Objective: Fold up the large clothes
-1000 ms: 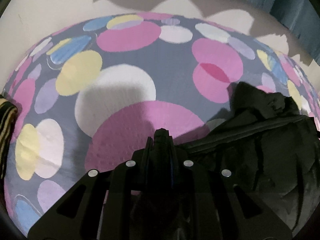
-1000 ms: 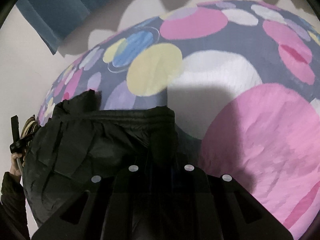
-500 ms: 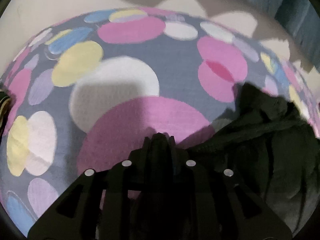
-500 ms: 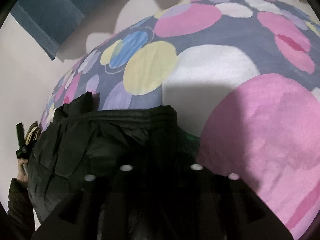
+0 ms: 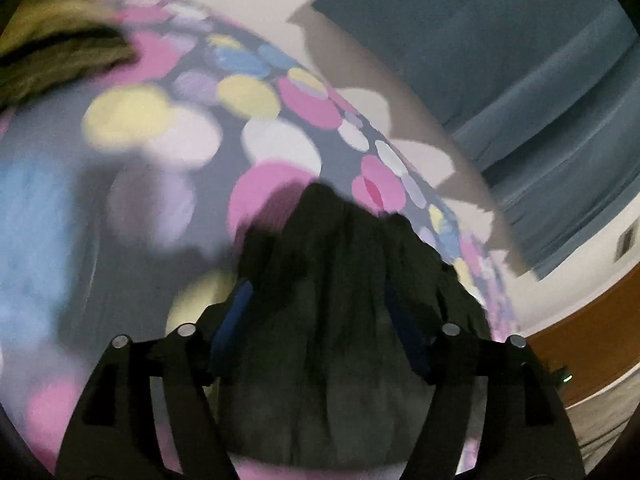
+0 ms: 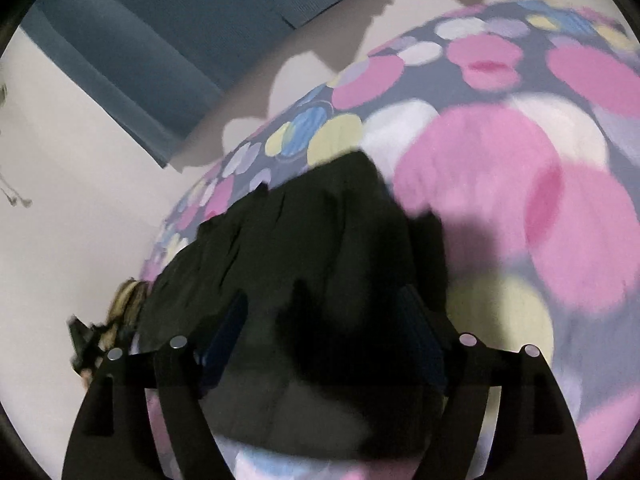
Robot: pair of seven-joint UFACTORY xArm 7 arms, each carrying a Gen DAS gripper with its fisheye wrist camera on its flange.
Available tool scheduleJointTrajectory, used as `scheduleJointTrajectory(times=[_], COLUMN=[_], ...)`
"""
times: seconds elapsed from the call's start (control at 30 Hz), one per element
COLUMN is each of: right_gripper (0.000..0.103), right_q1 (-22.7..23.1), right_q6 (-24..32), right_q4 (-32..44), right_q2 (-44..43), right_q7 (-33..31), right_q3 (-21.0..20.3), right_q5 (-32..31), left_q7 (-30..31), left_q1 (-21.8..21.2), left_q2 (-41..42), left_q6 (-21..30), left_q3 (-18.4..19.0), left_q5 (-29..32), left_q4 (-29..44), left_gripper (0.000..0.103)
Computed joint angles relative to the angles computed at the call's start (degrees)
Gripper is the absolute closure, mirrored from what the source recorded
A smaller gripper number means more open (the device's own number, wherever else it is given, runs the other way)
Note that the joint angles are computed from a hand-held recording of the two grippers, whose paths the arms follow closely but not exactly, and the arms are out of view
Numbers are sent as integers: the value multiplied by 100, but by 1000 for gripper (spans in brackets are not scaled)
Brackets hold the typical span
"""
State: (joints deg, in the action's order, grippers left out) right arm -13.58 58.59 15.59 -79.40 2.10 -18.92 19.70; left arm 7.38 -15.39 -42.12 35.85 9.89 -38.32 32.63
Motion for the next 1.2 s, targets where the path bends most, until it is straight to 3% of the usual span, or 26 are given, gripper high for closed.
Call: scheduleJointTrajectory(times=[0.17,0.27,0.33,0.5,0.67,0.77,1.0,1.13,1.2], right_gripper=[26,26,26,26,26,26,26,28,34], right_q1=[-1213,-1671,-1810,-2127,-1983,-1958,-1703,-1373,-1303], right_q6=[1800,2483,2645,2532,1911,1800,1445,1110,1039], right_q4=[-500,-734,-912,-1330,-1560,-1643,-1727,-1766,-1811], right_q2=[-2094,-2787,-2972,-3098,-3066,-3166,-3179,-3087,-3136], right_q7=[811,1184,1320,1434,1415,1473,1446,1360,1368], right_q3=[-431,-794,-933,-1021,-527,-435,-237,32,134], right_q5=[-125,-174,-126,96,350,336,238,148,74], left_q7=[-683,-1178,-1302,-1406,-1199,-1179,-741,-597,-558], left_q1=[470,714,665,306,-190,-367,-996,-1179,-1187], left_q2=[-2084,-3033,-3264,-3100,-2598,-2416,-2012,-1602,-1538], left_q6=[795,1103,1160,789,135,-216,-949,-1159,-1189], left_q3=[156,106,232,365,273,222,686,708,656], left_q5=[-152,-86,-112,-447,-611,-645,-997,-1005,-962], left_q4=[-1425,-1987,-2168,-2360,-2269,-2237,-2165,-2017,-2005], left_gripper=[32,32,31,31,31,31,32,48,55])
